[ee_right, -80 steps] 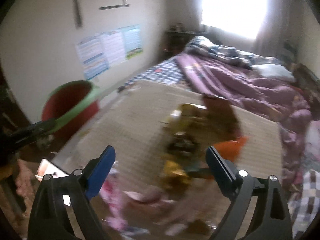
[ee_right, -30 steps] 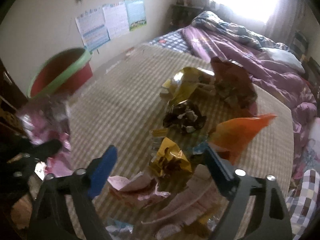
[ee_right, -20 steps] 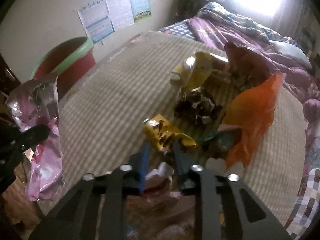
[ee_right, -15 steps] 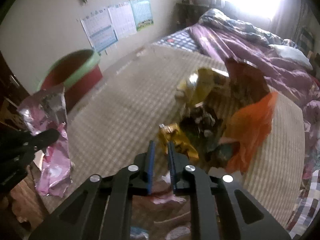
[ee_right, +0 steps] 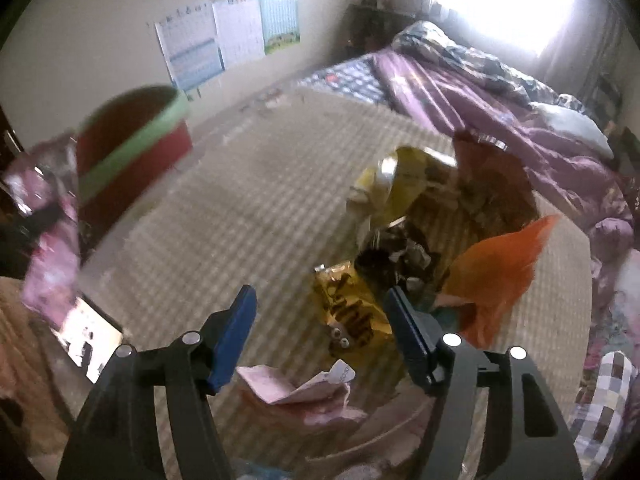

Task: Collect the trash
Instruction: 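Grasp the yellow snack wrapper with the right gripper while the left gripper holds the pink wrapper, then carry both wrappers over the bucket and release them inside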

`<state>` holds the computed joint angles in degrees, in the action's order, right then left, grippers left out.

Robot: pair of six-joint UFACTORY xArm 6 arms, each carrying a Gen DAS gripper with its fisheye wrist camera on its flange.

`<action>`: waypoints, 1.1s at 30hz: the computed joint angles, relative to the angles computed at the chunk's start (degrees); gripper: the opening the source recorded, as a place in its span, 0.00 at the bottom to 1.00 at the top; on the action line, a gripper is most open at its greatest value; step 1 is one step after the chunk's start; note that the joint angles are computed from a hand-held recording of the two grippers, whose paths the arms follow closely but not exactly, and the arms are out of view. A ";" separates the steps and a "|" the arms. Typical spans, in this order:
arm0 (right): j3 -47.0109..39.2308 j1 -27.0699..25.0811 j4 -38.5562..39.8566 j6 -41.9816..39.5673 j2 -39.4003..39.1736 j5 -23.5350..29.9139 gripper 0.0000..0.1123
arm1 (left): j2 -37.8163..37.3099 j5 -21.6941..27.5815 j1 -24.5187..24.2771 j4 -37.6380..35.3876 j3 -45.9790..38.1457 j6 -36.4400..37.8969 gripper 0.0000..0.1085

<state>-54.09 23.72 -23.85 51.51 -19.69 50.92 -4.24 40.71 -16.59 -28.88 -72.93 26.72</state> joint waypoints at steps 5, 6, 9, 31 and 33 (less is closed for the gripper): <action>0.33 -1.37 2.48 -1.31 3.38 -0.57 0.34 | 0.70 -0.57 1.63 0.09 -0.95 -0.16 0.21; 0.57 -1.54 2.63 -1.19 3.70 -0.80 0.30 | 0.94 -0.59 2.00 0.17 -1.20 -0.20 0.21; 1.12 -1.53 0.79 0.80 3.39 -1.29 0.16 | 1.56 -0.33 2.58 0.27 -1.81 -0.28 0.21; -6.70 0.12 2.92 1.62 5.81 -12.93 0.11 | 4.89 0.40 3.95 -0.80 -5.09 2.69 0.21; -7.68 0.40 3.76 0.84 7.06 -13.78 0.11 | 5.18 0.38 3.95 -0.55 -5.38 2.47 0.21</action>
